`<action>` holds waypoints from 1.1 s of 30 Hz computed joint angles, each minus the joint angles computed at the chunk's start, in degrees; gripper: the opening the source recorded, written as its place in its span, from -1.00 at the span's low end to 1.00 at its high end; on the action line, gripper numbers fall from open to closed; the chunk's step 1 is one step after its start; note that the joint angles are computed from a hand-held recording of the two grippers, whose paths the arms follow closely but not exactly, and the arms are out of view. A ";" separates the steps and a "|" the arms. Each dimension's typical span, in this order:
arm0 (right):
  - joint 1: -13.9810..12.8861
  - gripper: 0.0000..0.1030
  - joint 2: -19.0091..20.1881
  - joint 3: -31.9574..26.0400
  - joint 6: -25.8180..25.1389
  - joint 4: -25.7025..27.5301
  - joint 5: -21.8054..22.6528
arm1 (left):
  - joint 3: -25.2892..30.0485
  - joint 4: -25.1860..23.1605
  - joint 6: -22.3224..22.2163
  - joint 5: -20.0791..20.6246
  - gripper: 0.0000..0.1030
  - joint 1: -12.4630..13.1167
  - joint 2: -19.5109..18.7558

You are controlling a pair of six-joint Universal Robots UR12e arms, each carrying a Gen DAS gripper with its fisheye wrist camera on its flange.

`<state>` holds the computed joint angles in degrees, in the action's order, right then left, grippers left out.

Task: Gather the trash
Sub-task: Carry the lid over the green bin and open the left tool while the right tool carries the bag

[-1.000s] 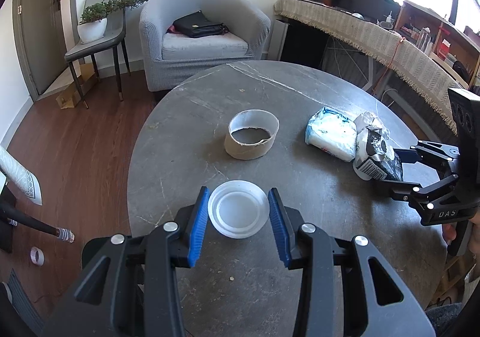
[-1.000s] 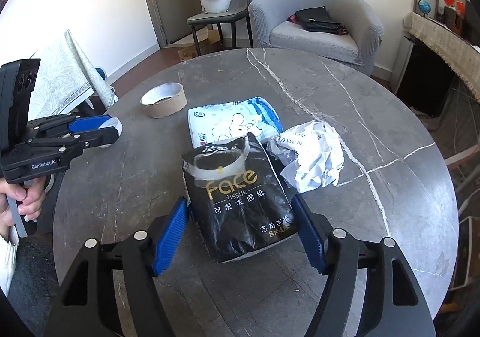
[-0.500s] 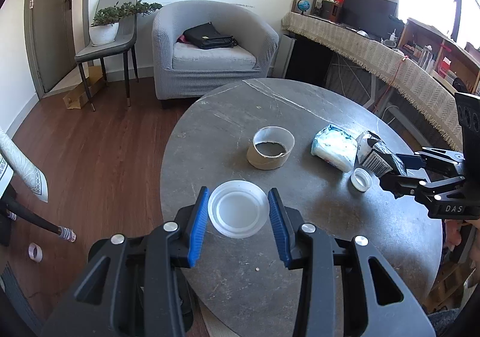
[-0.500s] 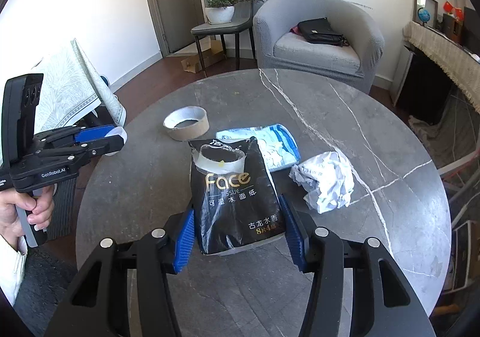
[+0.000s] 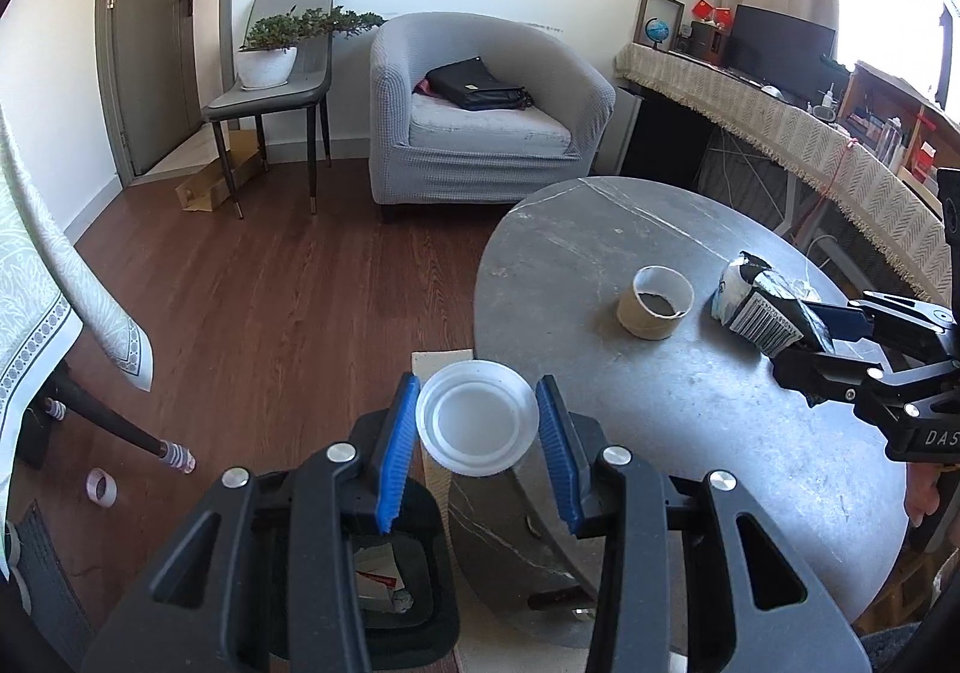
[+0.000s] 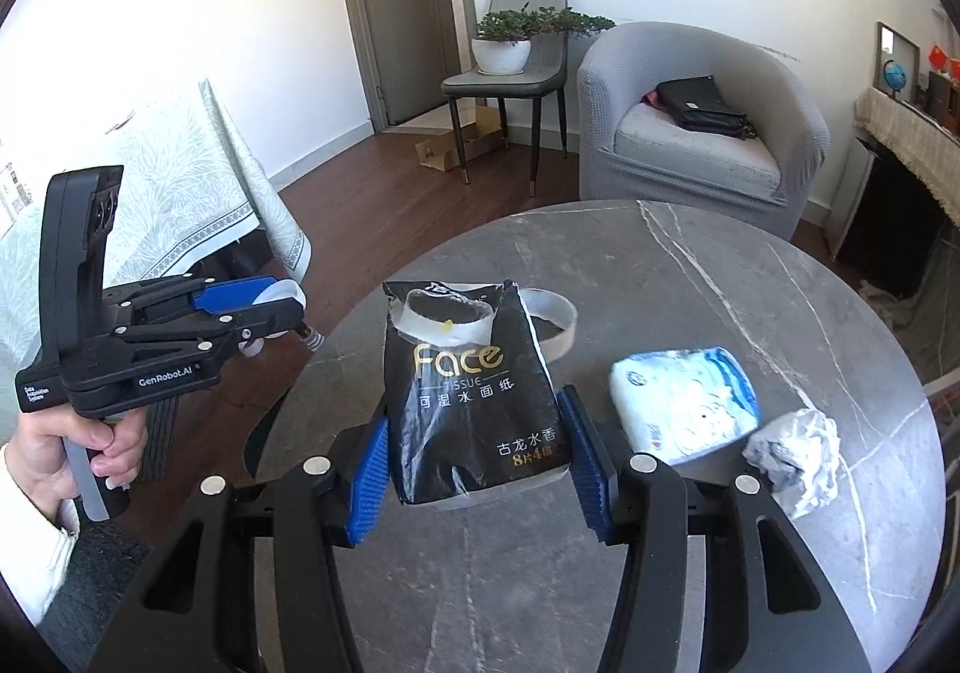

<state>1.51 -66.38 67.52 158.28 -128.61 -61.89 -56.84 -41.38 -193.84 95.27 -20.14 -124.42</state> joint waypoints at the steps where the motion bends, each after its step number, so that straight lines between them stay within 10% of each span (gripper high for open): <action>1: 0.31 0.03 0.27 -0.40 -0.06 0.28 0.34 | -0.38 -0.01 -0.16 0.08 -0.18 0.16 0.23; 18: 5.96 0.01 4.35 -6.03 0.45 2.53 1.68 | -10.86 -0.72 -4.75 2.52 -0.18 4.44 6.47; 33: 8.40 -0.04 6.28 -9.23 -1.31 5.70 2.50 | -13.61 -10.06 -7.54 -5.39 -0.18 7.83 7.27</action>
